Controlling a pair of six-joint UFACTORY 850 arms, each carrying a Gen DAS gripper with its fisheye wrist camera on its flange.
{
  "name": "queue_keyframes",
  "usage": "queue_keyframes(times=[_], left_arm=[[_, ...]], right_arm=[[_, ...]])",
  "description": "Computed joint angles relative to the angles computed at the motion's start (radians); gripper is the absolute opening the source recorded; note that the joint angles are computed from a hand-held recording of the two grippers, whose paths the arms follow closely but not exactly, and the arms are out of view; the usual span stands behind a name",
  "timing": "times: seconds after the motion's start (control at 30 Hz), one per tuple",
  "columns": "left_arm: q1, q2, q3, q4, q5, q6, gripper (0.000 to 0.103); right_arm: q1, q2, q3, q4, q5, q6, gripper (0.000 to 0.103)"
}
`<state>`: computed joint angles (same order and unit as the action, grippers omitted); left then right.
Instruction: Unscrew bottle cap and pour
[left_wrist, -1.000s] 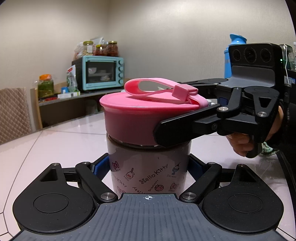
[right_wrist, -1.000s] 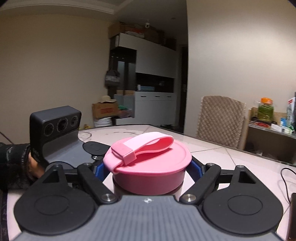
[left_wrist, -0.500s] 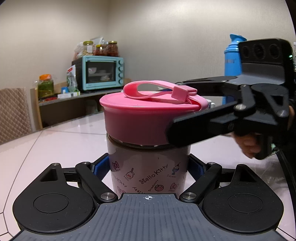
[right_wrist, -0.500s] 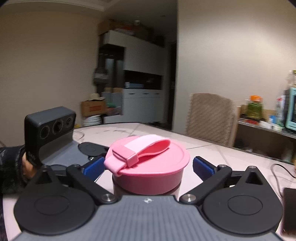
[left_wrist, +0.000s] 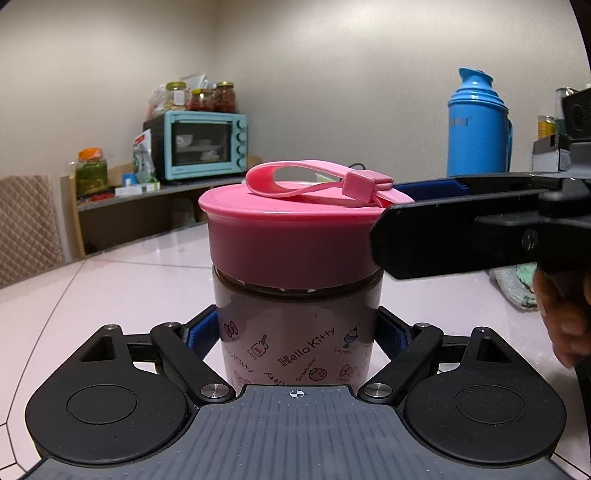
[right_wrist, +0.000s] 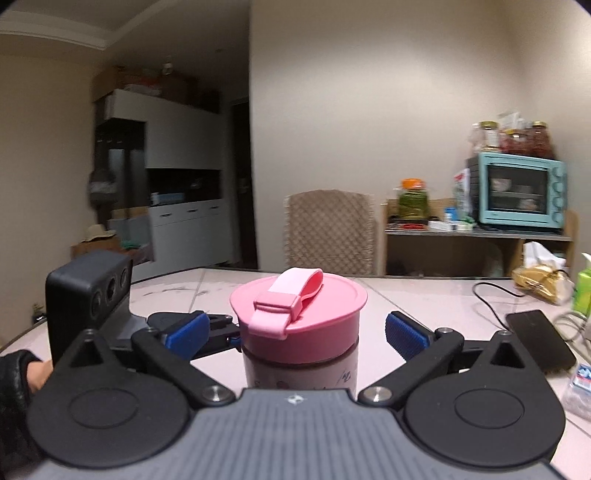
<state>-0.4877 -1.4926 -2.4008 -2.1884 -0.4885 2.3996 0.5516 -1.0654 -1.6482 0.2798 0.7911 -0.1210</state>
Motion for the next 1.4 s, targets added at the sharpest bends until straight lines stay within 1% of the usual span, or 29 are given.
queue_keyframes(times=[0.13,0.27,0.7,1.03,1.1,1.13,1.3,1.4], left_arm=[[0.0,-0.003,-0.005,0.004,0.001,-0.004,0.09],[0.001,-0.004,-0.007,0.005,0.001,-0.006,0.09],[0.001,-0.003,-0.006,0.005,0.001,-0.005,0.09],[0.0,-0.004,-0.007,0.005,0.002,-0.006,0.09],[0.001,-0.004,-0.008,0.006,0.002,-0.007,0.09],[0.001,-0.006,-0.01,0.008,0.002,-0.009,0.09],[0.0,-0.005,-0.009,0.008,0.002,-0.009,0.09],[0.0,-0.006,-0.01,0.008,0.002,-0.009,0.09]], right_arm=[[0.023,-0.03,-0.047,0.137,-0.004,-0.09,0.103],[0.036,-0.058,-0.1,0.217,-0.022,-0.151,0.103],[0.061,-0.133,-0.236,0.41,-0.035,-0.327,0.103],[0.063,-0.152,-0.269,0.44,-0.039,-0.345,0.102],[0.063,-0.153,-0.273,0.438,-0.045,-0.342,0.1],[0.063,-0.154,-0.276,0.438,-0.049,-0.343,0.097],[0.063,-0.155,-0.282,0.426,-0.055,-0.336,0.096],[0.064,-0.157,-0.287,0.425,-0.058,-0.338,0.091]])
